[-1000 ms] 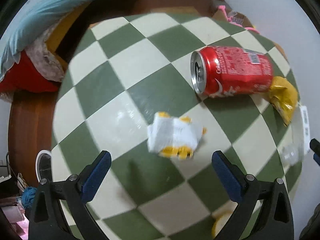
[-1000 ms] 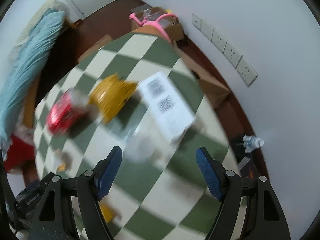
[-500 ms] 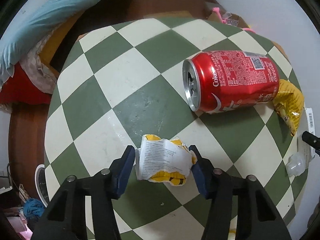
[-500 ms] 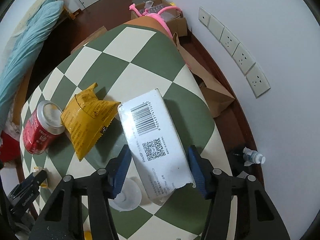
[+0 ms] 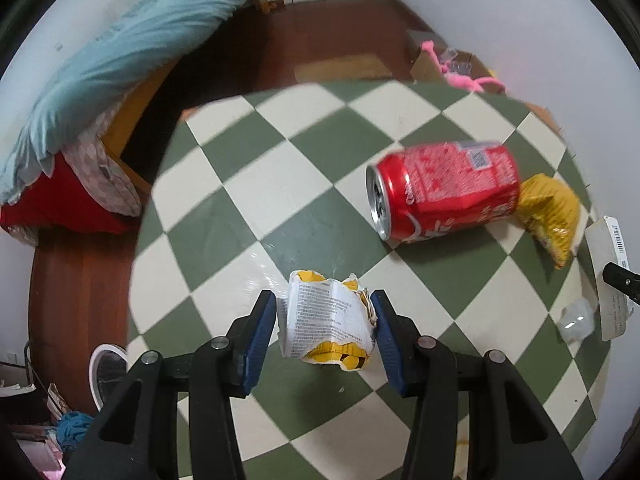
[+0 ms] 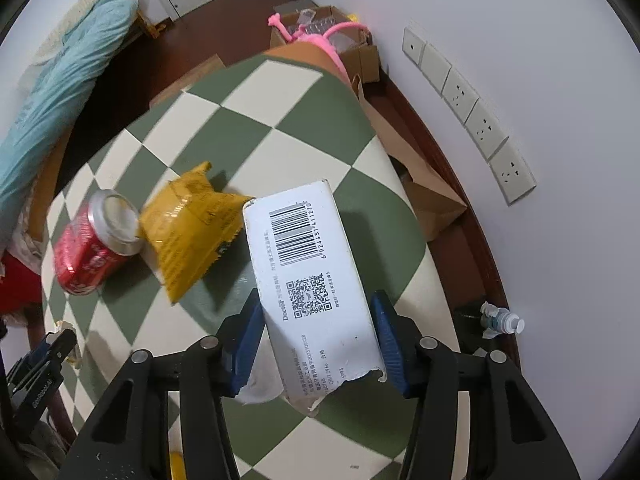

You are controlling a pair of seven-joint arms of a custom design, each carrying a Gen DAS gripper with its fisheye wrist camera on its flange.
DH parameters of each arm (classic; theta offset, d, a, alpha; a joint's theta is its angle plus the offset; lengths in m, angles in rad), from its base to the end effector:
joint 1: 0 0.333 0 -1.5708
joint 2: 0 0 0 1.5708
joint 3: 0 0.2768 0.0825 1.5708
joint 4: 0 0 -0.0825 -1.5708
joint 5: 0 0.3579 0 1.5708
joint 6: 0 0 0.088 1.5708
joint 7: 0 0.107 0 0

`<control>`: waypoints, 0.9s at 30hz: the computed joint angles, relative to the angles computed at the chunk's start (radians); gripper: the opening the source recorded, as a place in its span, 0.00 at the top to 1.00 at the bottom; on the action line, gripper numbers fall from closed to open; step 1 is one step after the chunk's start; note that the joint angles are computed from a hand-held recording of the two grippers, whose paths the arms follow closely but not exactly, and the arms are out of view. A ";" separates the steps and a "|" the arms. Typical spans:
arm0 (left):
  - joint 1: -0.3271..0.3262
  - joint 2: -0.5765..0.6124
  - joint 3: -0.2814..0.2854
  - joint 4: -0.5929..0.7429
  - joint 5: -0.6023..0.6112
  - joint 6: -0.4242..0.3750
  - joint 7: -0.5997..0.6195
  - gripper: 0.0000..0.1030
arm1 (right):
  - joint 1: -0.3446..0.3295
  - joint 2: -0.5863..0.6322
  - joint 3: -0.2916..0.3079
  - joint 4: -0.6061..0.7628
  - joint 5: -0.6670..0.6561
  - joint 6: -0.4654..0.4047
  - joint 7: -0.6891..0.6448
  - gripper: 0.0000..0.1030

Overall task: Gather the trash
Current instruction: 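Grasp the crumpled wrapper with the left tool while the right tool grasps the barcode box, then carry the wrapper and barcode box over the bin and release them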

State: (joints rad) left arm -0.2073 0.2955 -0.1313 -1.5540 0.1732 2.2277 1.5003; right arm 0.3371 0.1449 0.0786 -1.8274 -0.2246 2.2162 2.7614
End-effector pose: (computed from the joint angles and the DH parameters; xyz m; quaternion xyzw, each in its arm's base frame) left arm 0.6155 -0.2009 0.4894 -0.5680 0.7988 -0.1256 0.1531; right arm 0.5478 0.2319 0.4494 -0.4330 0.8885 -0.0894 0.1230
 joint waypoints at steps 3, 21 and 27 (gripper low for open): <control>0.009 -0.060 0.001 -0.047 0.001 0.033 0.001 0.56 | 0.016 -0.025 0.006 0.008 -0.038 -0.015 0.029 0.47; 0.177 -0.443 0.030 -0.275 -0.252 0.077 0.197 0.56 | 0.206 0.006 0.097 0.312 -0.226 -0.121 0.193 0.49; 0.248 -0.513 0.088 -0.300 -0.342 0.045 0.299 0.56 | 0.328 0.175 0.087 0.588 -0.278 -0.159 0.205 0.49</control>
State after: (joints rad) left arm 0.0411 -0.2173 -0.0434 -1.8537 -0.1690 2.2724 1.7997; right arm 0.6654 0.3202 0.1655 -1.2398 -0.5023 2.0570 2.9667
